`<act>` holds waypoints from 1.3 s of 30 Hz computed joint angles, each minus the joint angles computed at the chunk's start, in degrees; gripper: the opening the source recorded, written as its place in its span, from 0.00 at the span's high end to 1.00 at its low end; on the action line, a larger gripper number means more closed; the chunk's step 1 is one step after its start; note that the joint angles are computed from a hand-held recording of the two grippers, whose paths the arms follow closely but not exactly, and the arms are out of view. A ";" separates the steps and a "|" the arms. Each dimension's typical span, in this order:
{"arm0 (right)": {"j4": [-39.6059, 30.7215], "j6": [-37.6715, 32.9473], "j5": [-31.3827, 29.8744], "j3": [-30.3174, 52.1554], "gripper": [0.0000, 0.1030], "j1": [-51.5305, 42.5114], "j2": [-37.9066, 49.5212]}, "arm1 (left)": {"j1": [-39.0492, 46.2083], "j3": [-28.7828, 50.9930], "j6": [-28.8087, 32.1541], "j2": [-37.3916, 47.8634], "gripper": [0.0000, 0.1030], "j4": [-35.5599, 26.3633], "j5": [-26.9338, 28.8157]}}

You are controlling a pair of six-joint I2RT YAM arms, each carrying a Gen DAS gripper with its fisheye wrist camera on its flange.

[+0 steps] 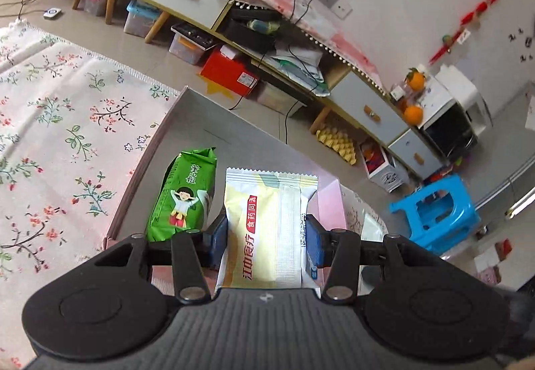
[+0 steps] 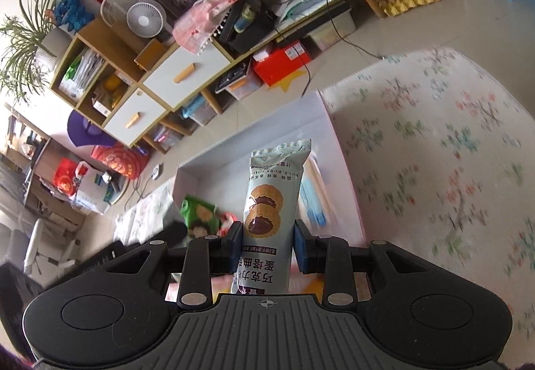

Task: Organize snacks
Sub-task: 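Lower both packs into the pink box and open both tools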

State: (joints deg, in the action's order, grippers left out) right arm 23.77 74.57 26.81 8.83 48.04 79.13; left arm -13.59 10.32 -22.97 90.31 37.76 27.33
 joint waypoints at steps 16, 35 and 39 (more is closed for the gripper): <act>6.79 -10.61 -7.48 10.85 0.70 -13.56 19.30 | -1.29 2.40 -4.36 10.34 0.57 8.75 1.43; 1.26 -9.14 -6.14 1.59 0.51 -10.91 1.88 | -6.88 0.09 0.81 2.83 0.29 2.36 -6.69; -3.35 -6.67 -4.07 0.04 0.51 -7.32 -3.31 | -7.65 -1.28 2.45 -1.76 0.29 -1.53 -7.34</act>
State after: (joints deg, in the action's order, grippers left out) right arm 20.43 67.90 22.74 8.87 40.72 75.83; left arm -21.24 9.04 -20.53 88.56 36.23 19.98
